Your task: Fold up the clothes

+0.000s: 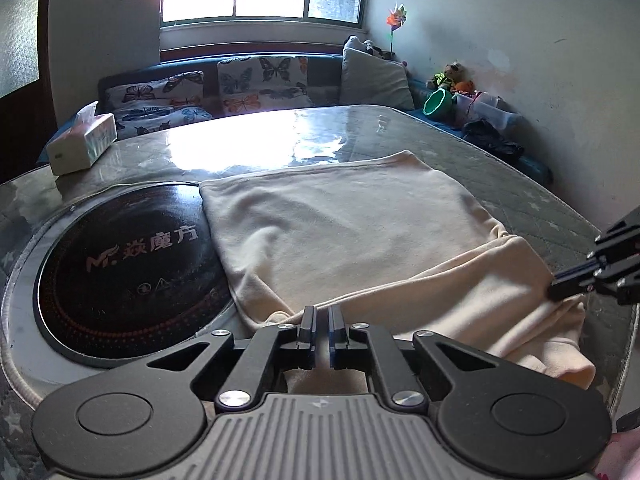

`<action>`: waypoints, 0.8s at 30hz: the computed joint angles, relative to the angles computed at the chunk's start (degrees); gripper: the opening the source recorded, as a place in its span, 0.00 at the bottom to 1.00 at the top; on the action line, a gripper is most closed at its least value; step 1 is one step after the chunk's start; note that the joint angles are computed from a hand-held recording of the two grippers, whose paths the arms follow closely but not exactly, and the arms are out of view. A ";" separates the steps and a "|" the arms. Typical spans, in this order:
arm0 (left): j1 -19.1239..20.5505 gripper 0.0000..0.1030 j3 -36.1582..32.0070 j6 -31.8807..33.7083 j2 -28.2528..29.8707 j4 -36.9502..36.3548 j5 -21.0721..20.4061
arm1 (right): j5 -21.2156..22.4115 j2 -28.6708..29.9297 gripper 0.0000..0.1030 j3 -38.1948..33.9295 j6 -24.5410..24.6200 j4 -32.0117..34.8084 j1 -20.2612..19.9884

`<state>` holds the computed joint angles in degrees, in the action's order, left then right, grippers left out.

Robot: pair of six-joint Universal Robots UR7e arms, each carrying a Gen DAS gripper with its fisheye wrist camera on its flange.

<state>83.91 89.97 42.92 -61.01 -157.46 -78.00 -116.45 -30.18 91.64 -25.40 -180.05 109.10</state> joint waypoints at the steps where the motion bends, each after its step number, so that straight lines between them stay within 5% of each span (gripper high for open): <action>1: -0.02 0.08 -0.07 -0.26 -0.09 0.22 -0.15 | -0.03 -0.04 0.12 -0.04 0.02 -0.07 -0.02; 7: -0.68 0.08 0.82 -0.61 -1.36 0.69 -1.57 | 1.91 0.86 0.14 -2.33 -3.82 -4.50 0.74; 12: -1.21 0.08 1.70 0.95 -2.39 5.07 -4.92 | 2.99 3.87 0.14 -7.33 -6.22 -1.18 0.22; 16: -1.56 0.08 0.99 1.02 -0.87 5.45 -3.41 | 1.61 6.52 0.14 -10.66 -6.60 0.11 -0.49; 24: -2.24 0.08 -2.24 3.52 1.41 9.58 -4.90 | 4.99 4.78 0.14 -9.02 -9.39 2.57 0.62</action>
